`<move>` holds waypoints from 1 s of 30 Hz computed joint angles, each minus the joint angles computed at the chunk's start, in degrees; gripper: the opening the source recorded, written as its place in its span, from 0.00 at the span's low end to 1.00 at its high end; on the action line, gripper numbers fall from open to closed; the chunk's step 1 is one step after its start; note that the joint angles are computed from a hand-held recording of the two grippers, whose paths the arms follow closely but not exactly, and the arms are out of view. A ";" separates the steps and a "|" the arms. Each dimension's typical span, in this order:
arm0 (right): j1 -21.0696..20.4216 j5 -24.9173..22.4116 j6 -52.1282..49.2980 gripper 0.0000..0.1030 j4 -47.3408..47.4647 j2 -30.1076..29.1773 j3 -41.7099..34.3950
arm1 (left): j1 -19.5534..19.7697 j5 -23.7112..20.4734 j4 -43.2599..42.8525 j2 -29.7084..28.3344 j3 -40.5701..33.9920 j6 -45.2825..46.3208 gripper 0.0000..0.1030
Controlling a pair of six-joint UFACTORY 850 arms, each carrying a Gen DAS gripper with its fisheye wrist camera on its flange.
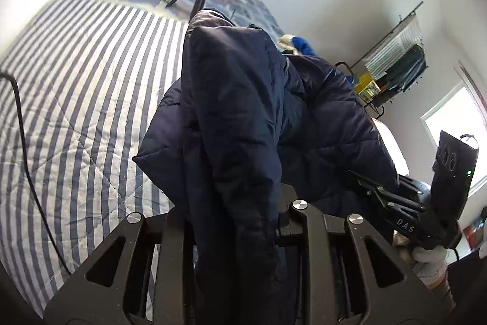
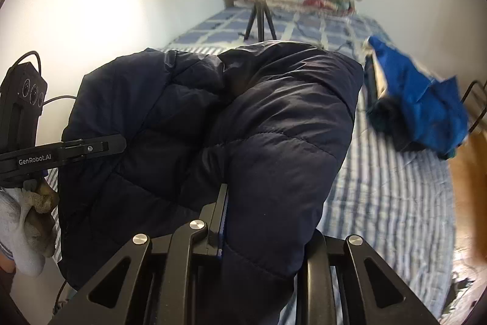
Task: Fold large clothes
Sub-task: 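Lift the folded jacket off the bed with both grippers, then carry the folded jacket with both grippers and lower it onto the bed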
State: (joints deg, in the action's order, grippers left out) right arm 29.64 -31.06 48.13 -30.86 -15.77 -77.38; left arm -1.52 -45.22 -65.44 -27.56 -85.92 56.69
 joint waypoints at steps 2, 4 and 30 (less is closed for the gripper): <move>1.31 -1.61 2.75 0.20 -3.95 1.65 0.64 | 0.09 0.46 -1.08 2.52 2.21 2.16 0.23; 2.47 -3.00 4.97 0.20 -7.74 3.04 1.02 | -0.14 1.11 -2.43 4.76 4.18 3.97 0.23; -2.55 -7.74 10.54 0.20 -23.68 19.61 10.27 | -16.61 13.03 -4.31 9.67 0.53 12.66 0.23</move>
